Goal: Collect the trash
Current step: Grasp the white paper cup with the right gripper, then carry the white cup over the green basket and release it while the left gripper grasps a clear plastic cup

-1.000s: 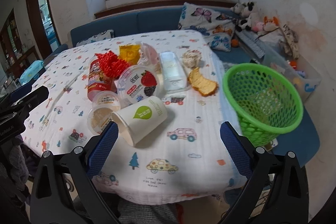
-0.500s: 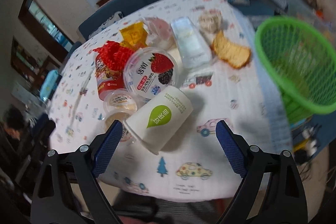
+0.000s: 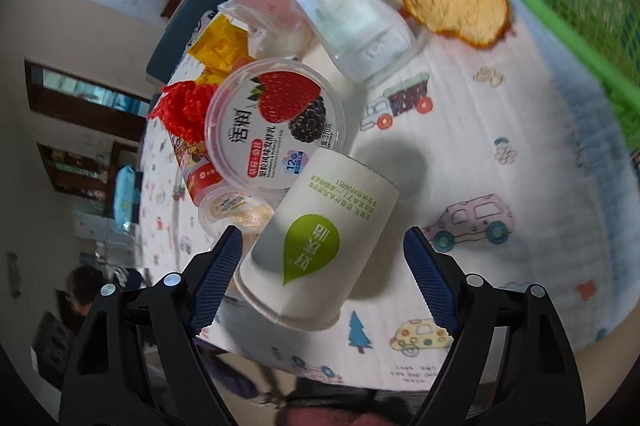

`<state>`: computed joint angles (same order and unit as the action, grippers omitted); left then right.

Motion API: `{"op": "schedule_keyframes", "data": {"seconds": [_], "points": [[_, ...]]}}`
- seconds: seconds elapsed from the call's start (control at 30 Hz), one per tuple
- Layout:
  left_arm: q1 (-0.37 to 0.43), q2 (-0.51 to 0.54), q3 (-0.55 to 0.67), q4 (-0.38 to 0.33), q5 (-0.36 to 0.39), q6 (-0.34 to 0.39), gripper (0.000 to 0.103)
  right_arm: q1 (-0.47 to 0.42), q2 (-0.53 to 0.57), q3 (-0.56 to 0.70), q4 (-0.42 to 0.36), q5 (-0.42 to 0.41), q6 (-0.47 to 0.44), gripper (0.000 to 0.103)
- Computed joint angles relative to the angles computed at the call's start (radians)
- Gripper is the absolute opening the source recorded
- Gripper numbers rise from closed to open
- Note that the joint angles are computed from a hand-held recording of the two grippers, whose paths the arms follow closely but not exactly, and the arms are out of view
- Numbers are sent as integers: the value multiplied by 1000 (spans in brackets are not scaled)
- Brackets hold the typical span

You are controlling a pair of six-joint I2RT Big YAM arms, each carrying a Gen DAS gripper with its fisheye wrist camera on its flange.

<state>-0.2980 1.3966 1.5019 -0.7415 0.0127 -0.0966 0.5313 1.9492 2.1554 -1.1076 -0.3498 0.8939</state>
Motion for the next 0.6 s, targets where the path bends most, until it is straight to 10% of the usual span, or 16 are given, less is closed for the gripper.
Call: {"op": "schedule_keyframes", "data": {"seconds": [0.3,0.6], "points": [[-19,39,13,-27,76,54,65,-26,-24,-78,90,-109,67,69],[-20,129,80,-91,107,40,62,-22,-106,-140,98,-6,-40,68]]}}
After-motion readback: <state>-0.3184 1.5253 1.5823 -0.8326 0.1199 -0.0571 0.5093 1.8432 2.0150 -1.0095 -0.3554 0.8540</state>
